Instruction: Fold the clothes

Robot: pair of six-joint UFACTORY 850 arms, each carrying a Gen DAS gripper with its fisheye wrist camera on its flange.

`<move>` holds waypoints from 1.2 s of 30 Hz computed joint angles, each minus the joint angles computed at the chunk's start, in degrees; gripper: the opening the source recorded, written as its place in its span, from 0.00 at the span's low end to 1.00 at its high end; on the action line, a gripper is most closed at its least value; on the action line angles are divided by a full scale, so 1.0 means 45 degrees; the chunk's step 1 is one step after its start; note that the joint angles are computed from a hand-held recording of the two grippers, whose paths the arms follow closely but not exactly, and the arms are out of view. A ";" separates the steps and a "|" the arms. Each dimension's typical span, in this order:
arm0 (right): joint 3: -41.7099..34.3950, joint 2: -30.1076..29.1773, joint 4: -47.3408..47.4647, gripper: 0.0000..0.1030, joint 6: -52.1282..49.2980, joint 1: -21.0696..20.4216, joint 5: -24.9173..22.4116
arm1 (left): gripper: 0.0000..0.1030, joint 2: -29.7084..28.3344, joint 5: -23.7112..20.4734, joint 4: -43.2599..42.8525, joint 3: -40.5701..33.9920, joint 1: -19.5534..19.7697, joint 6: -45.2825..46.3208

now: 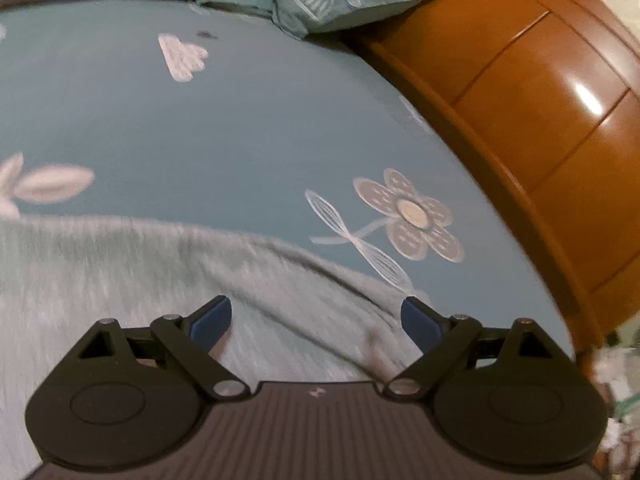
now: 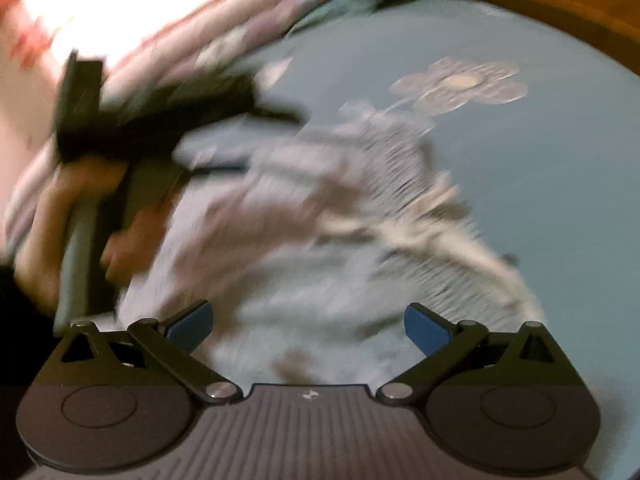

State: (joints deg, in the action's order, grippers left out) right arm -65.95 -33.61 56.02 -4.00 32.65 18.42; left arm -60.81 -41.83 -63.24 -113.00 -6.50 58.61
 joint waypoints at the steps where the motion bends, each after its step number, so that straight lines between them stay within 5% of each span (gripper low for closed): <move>1: 0.0168 0.0102 0.0343 1.00 -0.0019 -0.0035 0.0262 | 0.89 0.0026 -0.0295 -0.0033 0.0101 0.0070 -0.0040; 8: 0.0888 0.0482 -0.0498 1.00 0.1845 -0.0563 0.0432 | 0.88 0.1155 0.0372 -0.0063 0.1521 0.0104 0.0760; 15: 0.1940 0.1165 0.0185 1.00 0.3151 -0.0809 0.1532 | 0.90 0.3988 0.0304 -0.2349 0.5509 0.0791 0.4261; 24: 0.3018 0.1493 -0.3425 1.00 0.8485 -0.1313 0.2311 | 0.88 0.3574 0.0727 -0.1981 0.6009 0.0430 0.3362; 28: 0.3830 0.1783 -0.4036 1.00 1.0328 -0.1147 0.4463 | 0.89 0.3910 -0.0765 -0.4003 0.6106 0.0351 0.5449; 36: 0.4971 0.1826 -0.7363 1.00 1.5029 -0.1791 0.6641 | 0.90 0.2800 -0.3294 -0.4234 0.4918 -0.0376 0.3213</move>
State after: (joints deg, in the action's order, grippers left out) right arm -43.58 -25.40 22.89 63.63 24.59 48.30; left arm -48.20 -56.66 -82.30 -90.87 -8.20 73.07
